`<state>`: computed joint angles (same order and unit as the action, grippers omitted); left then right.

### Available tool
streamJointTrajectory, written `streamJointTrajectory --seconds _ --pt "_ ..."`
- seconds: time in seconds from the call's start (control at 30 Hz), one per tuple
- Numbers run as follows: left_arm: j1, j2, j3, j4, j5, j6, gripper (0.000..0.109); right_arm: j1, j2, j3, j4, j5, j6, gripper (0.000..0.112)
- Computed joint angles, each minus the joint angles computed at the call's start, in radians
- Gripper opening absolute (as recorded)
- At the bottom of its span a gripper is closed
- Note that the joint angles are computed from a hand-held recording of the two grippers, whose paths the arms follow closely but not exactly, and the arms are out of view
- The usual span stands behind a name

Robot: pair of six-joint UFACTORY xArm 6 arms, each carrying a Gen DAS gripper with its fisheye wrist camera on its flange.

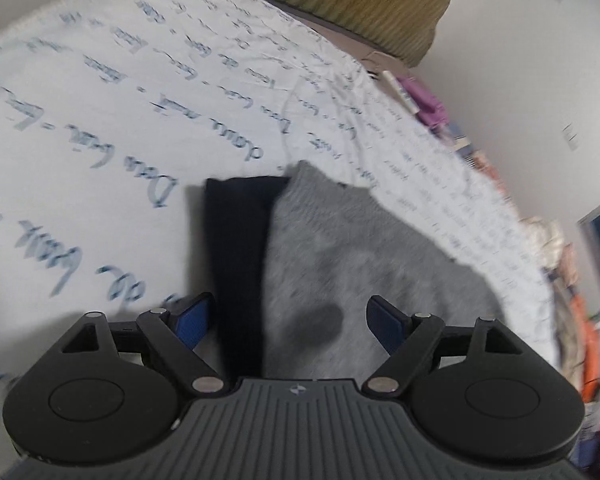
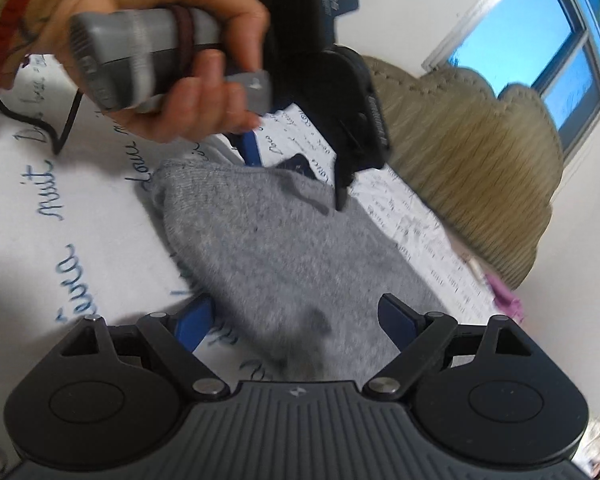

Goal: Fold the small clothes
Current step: 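Grasp the folded grey sweater with the right tool, then lift the grey sweater with the right tool while the left tool grips the navy sleeve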

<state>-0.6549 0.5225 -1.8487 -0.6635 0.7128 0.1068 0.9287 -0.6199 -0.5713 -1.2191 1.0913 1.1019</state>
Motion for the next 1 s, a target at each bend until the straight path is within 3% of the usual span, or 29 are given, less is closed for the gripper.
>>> streamJointTrajectory --seconds 0.13,0.2,0.23,0.33,0.43,0.47,0.53,0.6,0.73,0.83,1.0 --pt "0.014 0.098 -0.128 -0.102 0.050 0.023 0.083 -0.043 0.041 -0.019 -0.046 -0.030 0.004 0.088" --pt "0.019 0.142 -0.188 -0.124 0.064 0.008 0.075 -0.075 0.047 -0.026 -0.052 -0.070 -0.002 0.088" --pt "0.023 0.166 -0.222 -0.123 0.075 -0.012 0.072 -0.092 0.049 -0.028 -0.053 -0.094 -0.014 0.082" --pt "0.027 0.230 -0.311 -0.091 0.089 -0.090 0.050 -0.131 0.065 -0.042 -0.047 -0.149 -0.047 0.057" --pt "0.027 0.271 -0.362 -0.059 0.093 -0.153 0.025 -0.146 0.080 -0.050 -0.052 -0.179 -0.058 0.042" --pt "0.026 0.278 -0.371 -0.030 0.093 -0.176 0.011 -0.158 0.077 -0.046 -0.048 -0.202 -0.068 0.036" --pt "0.021 0.271 -0.360 -0.004 0.076 -0.195 0.011 -0.184 0.063 -0.032 -0.032 -0.263 -0.079 0.017" --pt "0.009 0.252 -0.342 0.072 0.054 -0.221 0.010 -0.193 0.056 -0.025 -0.034 -0.290 -0.078 0.010" --pt "-0.035 0.219 -0.341 0.325 0.030 -0.315 0.009 -0.203 0.021 0.003 -0.072 -0.316 -0.060 0.007" --pt "-0.069 0.205 -0.364 0.502 0.031 -0.381 0.009 -0.169 -0.034 0.035 -0.125 -0.284 -0.003 0.007" --pt "-0.118 0.258 -0.540 0.666 0.140 -0.442 0.009 -0.152 -0.160 0.093 -0.169 -0.257 0.058 0.006"
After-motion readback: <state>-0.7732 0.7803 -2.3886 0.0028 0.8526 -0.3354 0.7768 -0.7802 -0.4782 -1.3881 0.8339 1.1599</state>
